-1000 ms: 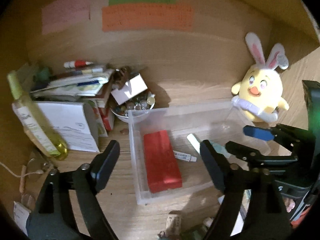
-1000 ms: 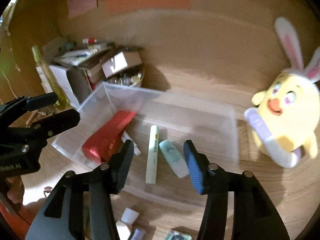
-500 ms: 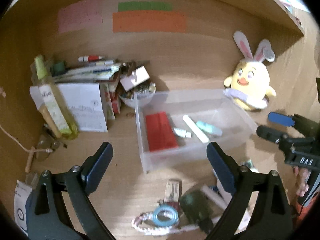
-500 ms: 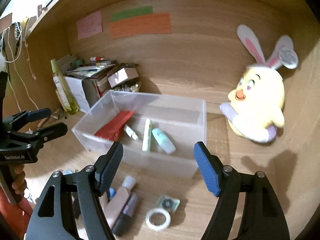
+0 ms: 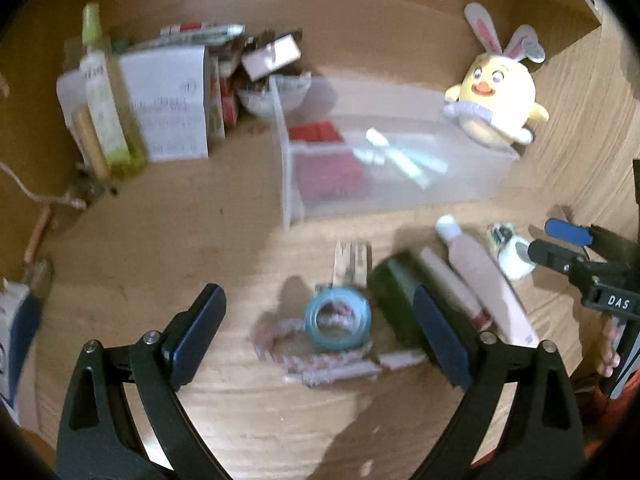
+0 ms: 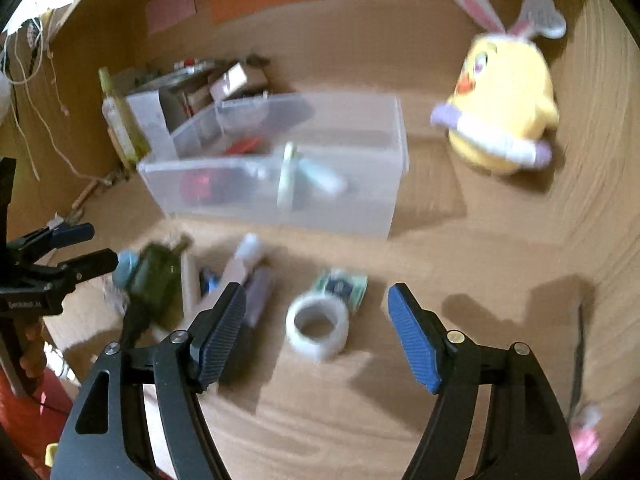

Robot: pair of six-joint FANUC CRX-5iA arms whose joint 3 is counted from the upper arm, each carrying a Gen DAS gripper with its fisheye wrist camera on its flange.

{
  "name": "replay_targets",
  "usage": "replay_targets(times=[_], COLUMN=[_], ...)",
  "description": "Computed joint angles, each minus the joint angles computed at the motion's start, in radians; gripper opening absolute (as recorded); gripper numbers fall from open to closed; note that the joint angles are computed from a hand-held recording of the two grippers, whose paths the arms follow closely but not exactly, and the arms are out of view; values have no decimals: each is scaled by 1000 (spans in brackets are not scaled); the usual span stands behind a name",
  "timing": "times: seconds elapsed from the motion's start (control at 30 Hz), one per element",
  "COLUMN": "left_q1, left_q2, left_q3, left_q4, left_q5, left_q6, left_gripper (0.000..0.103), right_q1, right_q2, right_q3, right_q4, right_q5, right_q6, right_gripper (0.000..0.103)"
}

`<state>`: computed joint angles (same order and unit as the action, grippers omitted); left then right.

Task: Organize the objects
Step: 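Grasp the blue tape roll with left tool while right tool grasps white tape roll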

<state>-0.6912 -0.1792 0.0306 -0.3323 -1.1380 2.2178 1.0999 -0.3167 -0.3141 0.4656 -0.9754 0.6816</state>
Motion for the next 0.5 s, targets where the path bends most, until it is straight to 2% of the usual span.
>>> replay_targets(times=[0.13,0.2,0.33,0.5], left_q1=[-8,-6,1,5], left_q2=[-2,-1,1,1], left_q3=[-25,-34,-40,-44], left_q4=[-7,-4,5,8], left_q5=[-1,-1,7,21], left_q6=[23,25,15,-4], left_gripper=[93,79,70,61], right_q1=[0,-8,-24,-31], right_q2=[-15,-16,-10,-1], right_q3=[-26,-27,-24,-19], right_q4=[-28,-46,-70,-79], right_q5=[-7,-7,-8,5], right_q6=[-27,-30,-27,-22], right_gripper=[70,70,70,52])
